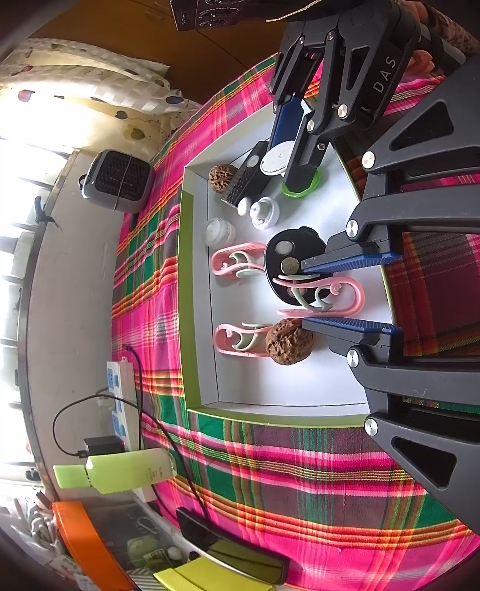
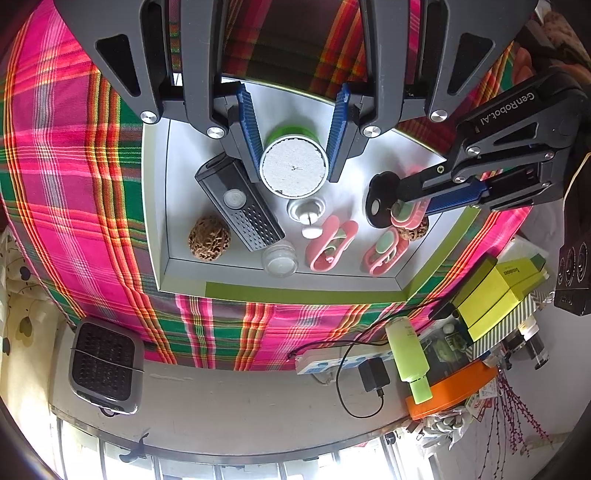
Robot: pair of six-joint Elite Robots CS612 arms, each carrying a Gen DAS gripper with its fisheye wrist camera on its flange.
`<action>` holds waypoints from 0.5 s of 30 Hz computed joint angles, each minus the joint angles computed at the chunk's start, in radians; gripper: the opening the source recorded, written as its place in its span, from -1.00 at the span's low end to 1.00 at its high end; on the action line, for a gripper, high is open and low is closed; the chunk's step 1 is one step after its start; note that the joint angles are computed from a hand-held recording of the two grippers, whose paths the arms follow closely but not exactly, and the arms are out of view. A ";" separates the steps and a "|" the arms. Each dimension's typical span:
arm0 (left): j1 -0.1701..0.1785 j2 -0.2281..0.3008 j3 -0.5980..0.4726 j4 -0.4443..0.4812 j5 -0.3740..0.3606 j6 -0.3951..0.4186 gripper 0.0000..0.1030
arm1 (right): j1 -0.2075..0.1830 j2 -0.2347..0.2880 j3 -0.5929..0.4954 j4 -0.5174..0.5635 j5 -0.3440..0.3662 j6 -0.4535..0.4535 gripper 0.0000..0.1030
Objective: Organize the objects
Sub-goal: 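Lower the container and clip into the box and open both grippers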
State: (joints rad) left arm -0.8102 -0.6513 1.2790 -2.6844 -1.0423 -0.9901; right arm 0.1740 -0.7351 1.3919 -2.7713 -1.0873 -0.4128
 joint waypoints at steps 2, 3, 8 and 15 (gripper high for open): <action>0.000 0.000 -0.001 0.001 -0.002 -0.003 -0.57 | -0.001 0.000 0.000 0.001 0.001 0.001 -0.31; -0.001 0.000 -0.001 0.001 -0.001 -0.002 -0.56 | -0.001 0.000 -0.001 0.002 0.001 0.002 -0.31; -0.001 0.000 0.000 -0.003 0.000 0.002 -0.53 | -0.001 -0.001 0.001 -0.001 0.004 0.003 -0.31; -0.001 -0.002 0.004 -0.005 0.002 0.003 -0.41 | 0.000 -0.003 0.004 0.001 0.002 0.006 -0.30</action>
State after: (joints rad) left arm -0.8111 -0.6537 1.2828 -2.6896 -1.0402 -0.9875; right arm 0.1735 -0.7386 1.3964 -2.7708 -1.0857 -0.4066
